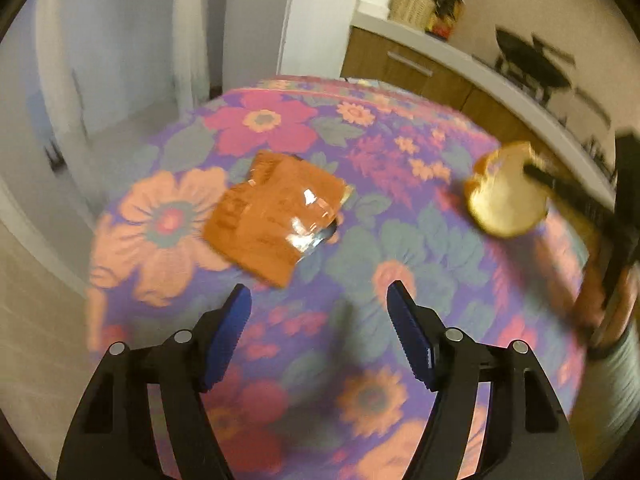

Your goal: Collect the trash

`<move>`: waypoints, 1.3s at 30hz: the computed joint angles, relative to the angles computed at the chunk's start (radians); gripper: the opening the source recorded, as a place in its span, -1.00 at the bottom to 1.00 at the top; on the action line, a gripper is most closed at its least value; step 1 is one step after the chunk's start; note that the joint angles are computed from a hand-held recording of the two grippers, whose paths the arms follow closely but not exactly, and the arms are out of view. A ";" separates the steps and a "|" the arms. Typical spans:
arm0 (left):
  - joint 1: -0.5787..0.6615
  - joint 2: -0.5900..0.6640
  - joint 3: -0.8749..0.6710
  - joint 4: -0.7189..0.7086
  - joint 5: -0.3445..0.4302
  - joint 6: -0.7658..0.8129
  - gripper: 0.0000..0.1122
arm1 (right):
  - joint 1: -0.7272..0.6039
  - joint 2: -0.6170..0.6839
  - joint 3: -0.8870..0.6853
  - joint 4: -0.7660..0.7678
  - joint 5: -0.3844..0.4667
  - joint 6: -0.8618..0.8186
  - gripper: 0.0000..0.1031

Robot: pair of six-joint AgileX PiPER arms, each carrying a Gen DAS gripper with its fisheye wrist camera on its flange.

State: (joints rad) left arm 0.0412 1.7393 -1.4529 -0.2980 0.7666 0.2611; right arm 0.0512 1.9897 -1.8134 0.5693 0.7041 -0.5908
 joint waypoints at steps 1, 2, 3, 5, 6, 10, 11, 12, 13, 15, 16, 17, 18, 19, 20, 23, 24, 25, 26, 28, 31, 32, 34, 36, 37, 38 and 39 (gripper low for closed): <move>-0.001 -0.027 0.019 0.043 -0.027 -0.013 0.22 | 0.001 0.003 -0.002 -0.002 0.000 0.000 -0.88; 0.004 -0.040 0.023 0.053 -0.048 -0.014 0.24 | 0.003 0.006 -0.002 -0.005 -0.003 -0.001 -0.88; 0.015 -0.050 0.023 0.050 -0.075 -0.008 0.38 | 0.003 0.009 -0.002 -0.003 -0.003 -0.003 -0.88; 0.030 -0.033 -0.016 0.039 -0.115 0.002 0.60 | 0.001 0.019 -0.008 0.002 0.001 0.001 -0.88; 0.029 -0.005 -0.054 0.049 -0.119 0.002 0.60 | 0.000 0.027 -0.016 0.002 0.006 0.010 -0.88; 0.002 0.200 -0.313 0.130 0.035 0.015 0.60 | -0.006 0.036 -0.027 0.011 0.021 0.008 -0.88; -0.007 0.230 -0.349 0.151 0.062 0.014 0.59 | -0.007 0.037 -0.028 0.013 0.023 0.005 -0.88; -0.018 0.267 -0.390 0.179 0.092 0.013 0.57 | -0.007 0.040 -0.031 0.011 0.024 0.007 -0.88; -0.027 0.297 -0.421 0.207 0.116 -0.002 0.53 | -0.006 0.043 -0.036 0.008 0.027 0.011 -0.88; -0.025 0.327 -0.449 0.184 0.140 0.007 0.29 | -0.006 0.045 -0.040 0.013 0.031 0.007 -0.88; -0.019 0.318 -0.429 0.155 0.121 0.017 0.24 | -0.005 0.045 -0.039 0.015 0.030 0.005 -0.88; -0.017 0.312 -0.416 0.142 0.111 0.020 0.04 | -0.005 0.042 -0.035 0.018 0.027 0.000 -0.88; -0.016 0.302 -0.396 0.129 0.092 0.020 0.02 | -0.006 0.039 -0.030 0.023 0.024 -0.006 -0.88; -0.014 0.294 -0.379 0.116 0.077 0.023 -0.07 | -0.007 0.036 -0.025 0.031 0.021 -0.013 -0.88; -0.010 0.281 -0.356 0.095 0.064 0.028 -0.31 | -0.008 0.029 -0.014 0.042 0.014 -0.024 -0.88; -0.021 0.245 -0.306 0.065 0.034 0.021 -0.38 | -0.017 -0.014 0.048 0.093 -0.030 -0.071 -0.88; -0.028 0.230 -0.292 0.058 0.024 0.025 -0.38 | -0.024 -0.033 0.070 0.110 -0.042 -0.088 -0.88; -0.036 0.209 -0.272 0.049 0.014 0.031 -0.38 | -0.028 -0.048 0.088 0.119 -0.053 -0.097 -0.88; -0.046 0.191 -0.266 0.028 0.012 0.046 -0.39 | -0.035 -0.067 0.107 0.132 -0.063 -0.111 -0.88; -0.073 0.170 -0.277 -0.007 0.023 0.064 -0.39 | -0.063 -0.114 0.153 0.179 -0.078 -0.155 -0.88; -0.127 0.162 -0.323 -0.025 0.049 0.071 -0.39 | -0.115 -0.181 0.213 0.250 -0.085 -0.226 -0.88; -0.153 0.162 -0.346 -0.034 0.063 0.075 -0.39 | -0.132 -0.207 0.239 0.263 -0.093 -0.247 -0.88; -0.214 0.180 -0.408 -0.038 0.091 0.060 -0.39 | -0.177 -0.267 0.299 0.296 -0.113 -0.293 -0.88; -0.262 0.211 -0.473 -0.055 0.117 0.056 -0.39 | -0.225 -0.317 0.351 0.326 -0.126 -0.333 -0.88; -0.298 0.240 -0.529 -0.060 0.139 0.047 -0.38 | -0.250 -0.336 0.372 0.338 -0.129 -0.349 -0.88; -0.325 0.267 -0.580 -0.054 0.161 0.031 -0.38 | -0.277 -0.355 0.391 0.347 -0.129 -0.359 -0.88; -0.361 0.305 -0.651 -0.038 0.192 0.008 -0.38 | -0.318 -0.377 0.415 0.361 -0.130 -0.372 -0.88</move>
